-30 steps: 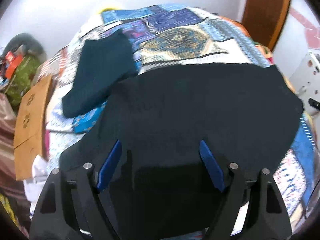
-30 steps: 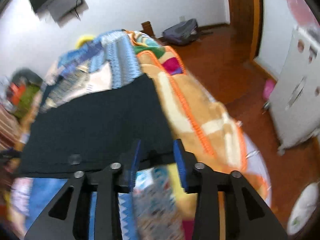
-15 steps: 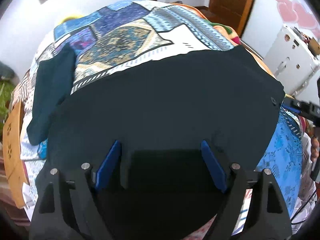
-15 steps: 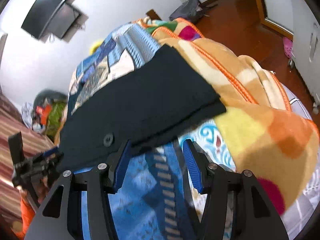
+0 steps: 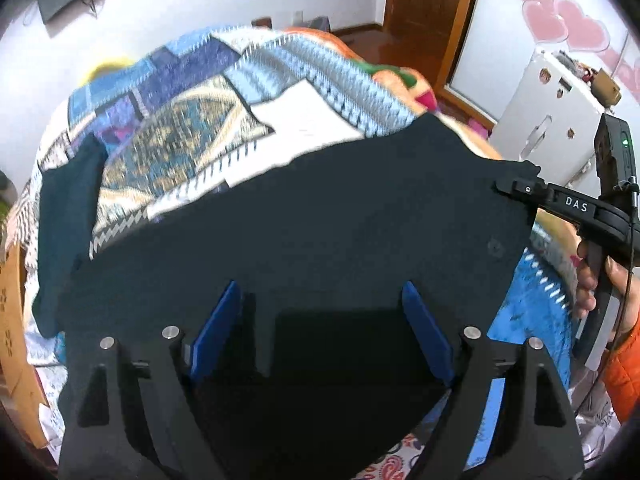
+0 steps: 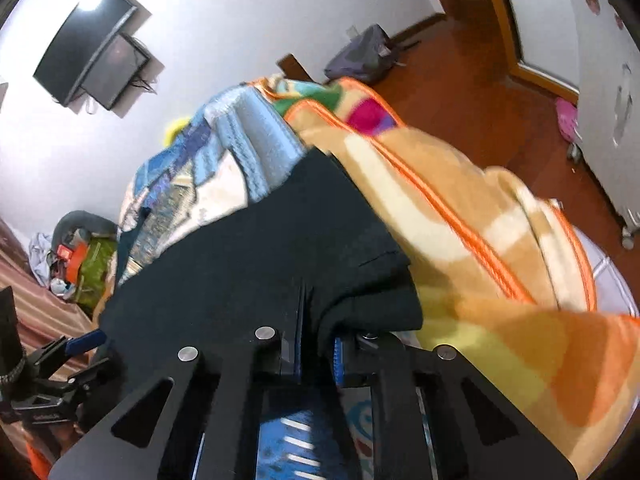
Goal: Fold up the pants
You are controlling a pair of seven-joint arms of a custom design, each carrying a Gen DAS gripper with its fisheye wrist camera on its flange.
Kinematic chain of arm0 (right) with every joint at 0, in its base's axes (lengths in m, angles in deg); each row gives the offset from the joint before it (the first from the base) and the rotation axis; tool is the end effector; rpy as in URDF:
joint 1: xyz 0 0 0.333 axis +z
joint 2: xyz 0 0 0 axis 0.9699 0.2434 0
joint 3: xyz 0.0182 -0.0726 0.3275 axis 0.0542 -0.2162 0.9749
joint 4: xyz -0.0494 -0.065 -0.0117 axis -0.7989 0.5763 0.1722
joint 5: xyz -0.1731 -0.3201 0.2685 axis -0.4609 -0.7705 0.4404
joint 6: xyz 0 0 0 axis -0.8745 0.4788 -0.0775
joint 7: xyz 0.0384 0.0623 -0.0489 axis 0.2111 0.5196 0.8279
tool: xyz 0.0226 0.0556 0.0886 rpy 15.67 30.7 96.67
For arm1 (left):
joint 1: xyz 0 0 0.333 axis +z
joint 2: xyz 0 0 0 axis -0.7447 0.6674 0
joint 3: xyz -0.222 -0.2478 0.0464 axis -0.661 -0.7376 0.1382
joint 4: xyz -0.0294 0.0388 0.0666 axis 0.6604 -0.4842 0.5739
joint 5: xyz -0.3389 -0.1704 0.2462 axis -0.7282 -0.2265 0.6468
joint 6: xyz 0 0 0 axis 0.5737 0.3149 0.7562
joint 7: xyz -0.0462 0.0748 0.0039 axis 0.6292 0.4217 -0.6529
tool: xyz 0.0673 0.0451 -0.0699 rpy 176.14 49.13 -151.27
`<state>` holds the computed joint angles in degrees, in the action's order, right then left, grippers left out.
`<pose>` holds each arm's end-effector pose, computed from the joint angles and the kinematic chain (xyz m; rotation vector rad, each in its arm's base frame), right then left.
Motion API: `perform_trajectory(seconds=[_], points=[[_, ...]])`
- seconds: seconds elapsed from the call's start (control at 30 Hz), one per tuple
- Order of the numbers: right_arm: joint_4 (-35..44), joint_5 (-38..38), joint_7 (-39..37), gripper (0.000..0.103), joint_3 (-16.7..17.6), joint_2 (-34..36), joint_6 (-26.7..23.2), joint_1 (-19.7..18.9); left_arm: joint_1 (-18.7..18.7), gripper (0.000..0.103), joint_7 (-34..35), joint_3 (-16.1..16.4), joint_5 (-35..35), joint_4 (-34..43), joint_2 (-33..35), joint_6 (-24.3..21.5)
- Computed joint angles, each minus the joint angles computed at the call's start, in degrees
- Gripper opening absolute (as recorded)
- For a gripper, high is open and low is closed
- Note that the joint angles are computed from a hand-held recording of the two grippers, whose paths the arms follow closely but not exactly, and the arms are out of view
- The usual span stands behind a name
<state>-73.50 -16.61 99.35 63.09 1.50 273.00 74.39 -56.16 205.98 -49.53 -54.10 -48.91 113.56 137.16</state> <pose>0.6238 0.1178 0.3285 -1.1265 2.0282 -0.2768 0.7441 -0.2671 0.3588 -1.1933 2.5767 -0.6707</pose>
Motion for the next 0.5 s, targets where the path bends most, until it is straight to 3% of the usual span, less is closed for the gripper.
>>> perform_trajectory(seconds=[0.27,0.5], points=[[2.8,-0.4,-4.8,0.007,-6.3,-2.9,4.7,7.6,3.5,0.083,-0.8,-0.7,-4.5,-4.2,-4.5,6.6],[11.1,-12.6,0.5,0.007,0.9,-0.4,5.6,2.0,7.9,0.083,-1.0,-0.3,-8.9,-9.6,-9.7,12.8]])
